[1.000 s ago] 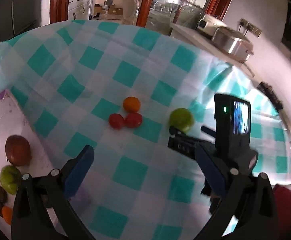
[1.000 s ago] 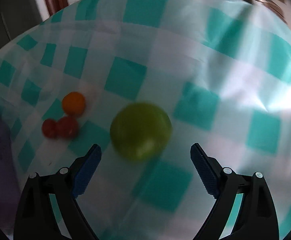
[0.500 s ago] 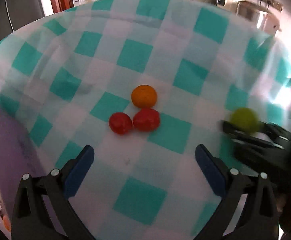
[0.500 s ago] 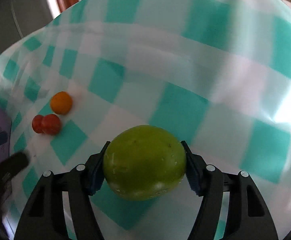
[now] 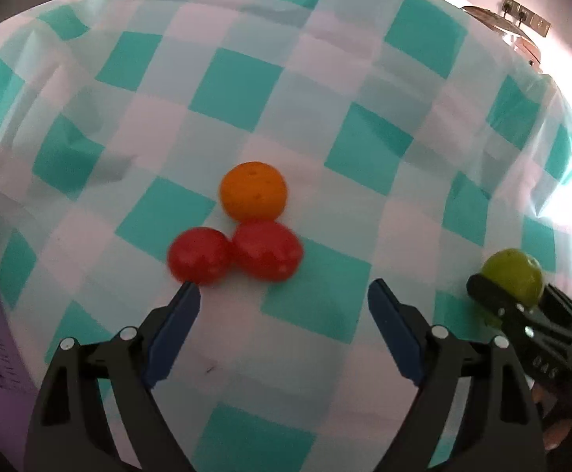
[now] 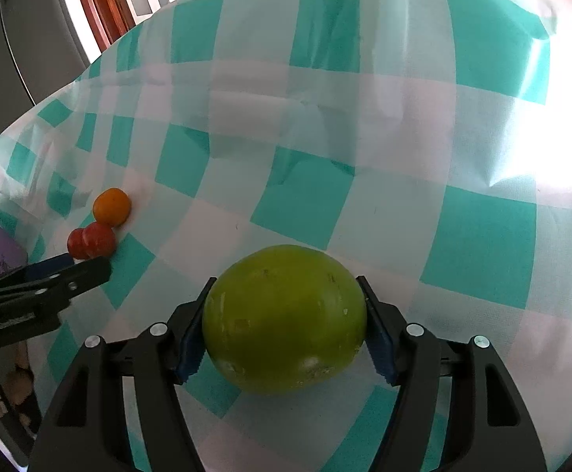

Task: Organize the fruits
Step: 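Close the right tool on the green fruit while the left tool grasps a red cherry tomato, then carry the green fruit and red tomato over the white box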

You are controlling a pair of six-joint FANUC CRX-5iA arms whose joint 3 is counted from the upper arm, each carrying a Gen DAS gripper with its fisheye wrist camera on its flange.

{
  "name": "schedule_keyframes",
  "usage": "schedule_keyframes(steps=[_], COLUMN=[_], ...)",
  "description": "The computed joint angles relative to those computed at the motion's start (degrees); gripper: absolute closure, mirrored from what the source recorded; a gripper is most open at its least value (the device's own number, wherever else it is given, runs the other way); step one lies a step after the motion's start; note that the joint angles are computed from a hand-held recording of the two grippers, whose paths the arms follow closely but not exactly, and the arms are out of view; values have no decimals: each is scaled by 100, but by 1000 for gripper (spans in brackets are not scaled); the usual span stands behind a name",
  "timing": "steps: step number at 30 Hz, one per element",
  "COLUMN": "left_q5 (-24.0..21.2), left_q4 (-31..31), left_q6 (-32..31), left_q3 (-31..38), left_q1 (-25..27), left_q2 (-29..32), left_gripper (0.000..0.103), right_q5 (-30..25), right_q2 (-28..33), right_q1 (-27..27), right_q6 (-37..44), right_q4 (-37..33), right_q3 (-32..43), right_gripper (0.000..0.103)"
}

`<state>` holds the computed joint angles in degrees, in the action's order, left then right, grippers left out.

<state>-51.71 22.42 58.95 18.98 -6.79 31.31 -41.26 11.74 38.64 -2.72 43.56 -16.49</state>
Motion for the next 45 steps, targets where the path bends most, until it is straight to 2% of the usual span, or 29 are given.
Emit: schedule_keyframes(steps=[1,3,5,7,8,13,14,16,18,20,23,25,27,30,33,35,40,44,45], left_q5=[-56,-86,-10,-30,99,252,235,241,242,224,334,288,62,-171,-371,-508,-573,-638,-630], left_q4=[121,-22,94,-42,-94,-375,-461,-681,-866,-896,-921,-887,-837,-702,-652,-668,-481,5,109], left_q6=[-58,57,105,80,25,223,309,384,405,347,249,214,194,35,-15,-21,-653,-1362,-1475], left_q3=[36,122,-4,5,-35,336,486,672,750,782,465,394,471,316,129,70,-610,-1478,-1520], left_q1=[-2,-36,-14,-47,-63,-81,-88,-111,-127,-127,-136,-107,-87,-20,72,111,270,362,365], left_q2=[65,97,32,47,38,293,378,466,484,485,245,191,210,55,-146,-238,-828,-1606,-1654], left_gripper=[20,27,27,27,27,27,30,49,61,64,64,65,66,66,66,66,66,66,66], right_q5=[43,112,164,179,196,284,270,247,211,170,87,-145,-638,-1401,-1962,-2235,-2864,-3311,-3453], right_q2=[-8,-8,-28,-58,-66,-111,-108,-125,-107,-69,-9,108,327,583,682,721,666,538,490], right_q1=[-9,-26,-36,-41,-46,-65,-61,-53,-50,-43,-26,28,112,101,139,202,463,732,832], right_q6=[-15,-57,-126,-152,-159,-238,-227,-237,-169,-120,-22,228,798,1607,1901,2039,2085,1914,1839], right_q4=[16,58,129,160,159,186,179,180,132,103,49,-69,-403,-1387,-1950,-2114,-2409,-2408,-2362], right_q3=[-19,-43,-96,-136,-147,-209,-202,-220,-181,-128,-35,154,586,1397,1846,2016,2288,2376,2385], right_gripper=[37,37,37,37,37,37,37,37,37,37,37,37,37,37,37,37,37,37,37])
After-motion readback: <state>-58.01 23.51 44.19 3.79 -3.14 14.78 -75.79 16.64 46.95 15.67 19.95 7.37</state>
